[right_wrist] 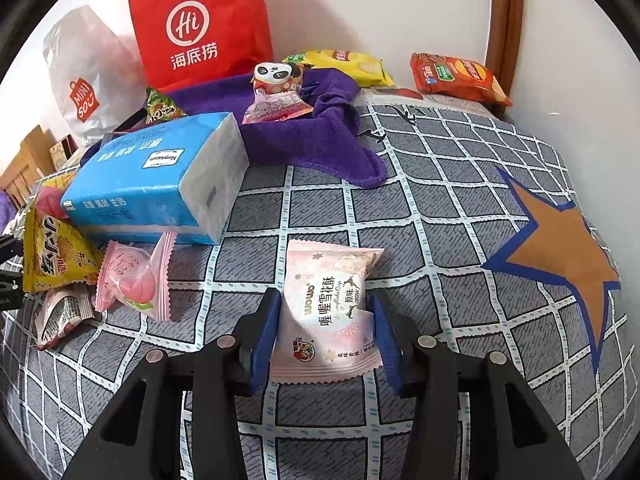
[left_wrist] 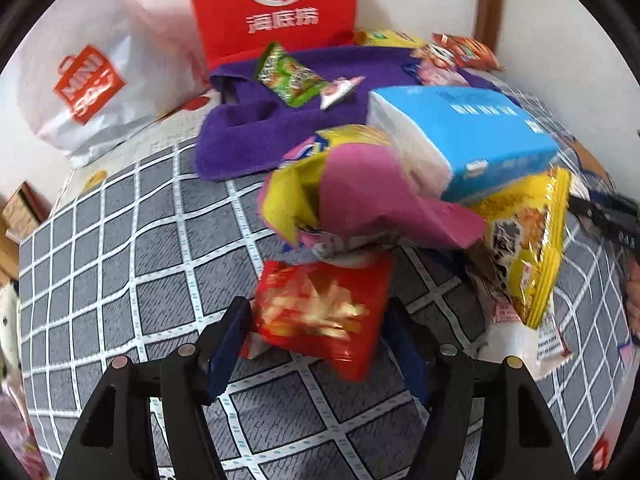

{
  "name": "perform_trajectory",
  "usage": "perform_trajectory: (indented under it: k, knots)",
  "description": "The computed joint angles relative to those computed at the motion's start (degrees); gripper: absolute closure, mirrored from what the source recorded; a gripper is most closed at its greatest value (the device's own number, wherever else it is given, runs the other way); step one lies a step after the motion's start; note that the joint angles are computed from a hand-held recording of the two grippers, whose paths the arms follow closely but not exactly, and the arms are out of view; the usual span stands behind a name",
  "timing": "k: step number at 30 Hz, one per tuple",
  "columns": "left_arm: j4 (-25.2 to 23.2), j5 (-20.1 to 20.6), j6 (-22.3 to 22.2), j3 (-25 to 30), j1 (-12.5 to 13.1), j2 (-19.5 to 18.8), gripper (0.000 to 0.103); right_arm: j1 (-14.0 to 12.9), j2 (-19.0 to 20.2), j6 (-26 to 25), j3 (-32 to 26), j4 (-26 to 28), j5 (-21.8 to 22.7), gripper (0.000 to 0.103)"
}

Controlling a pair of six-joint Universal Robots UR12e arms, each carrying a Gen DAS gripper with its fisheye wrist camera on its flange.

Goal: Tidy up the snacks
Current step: 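Grasp the white-pink cake packet with the right tool while the left tool grasps the red snack packet, then carry the red packet in the left tool while the right tool carries the cake packet to the towel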

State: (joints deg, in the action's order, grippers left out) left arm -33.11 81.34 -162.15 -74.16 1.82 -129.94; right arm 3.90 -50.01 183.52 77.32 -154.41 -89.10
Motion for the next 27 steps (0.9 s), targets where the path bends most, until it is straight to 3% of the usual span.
perform_trajectory:
  k: [4,6,13,24,27]
  knots:
    - [1.76,-2.21,-2.16,-0.65,0.69,0.05,0.048,0.04,-0.08,-0.16,0.13,-0.02,-0.12,0.055]
    - [2.08,-4.02,-2.44,-1.04,1.09,0.25,0.059,0.04,-0.11,-0.16,0.16,-0.03,-0.14,0.055]
    - [6.52,-4.72,-1.05,-4.43,1.41,2.34,0.061,0.08,-0.07,-0.24,0.1,0.01,-0.26,0.055]
    - [5.85,-8.19,-0.55,-5.77,1.78,4.48,0.06,0.44,-0.31,0.31,0.1,0.42,-1.82,0.061]
    - [5.64,-8.68,-0.28,-5.78,1.62,5.02,0.06,0.25,-1.1,1.54,0.71,-0.38,-0.42,0.062]
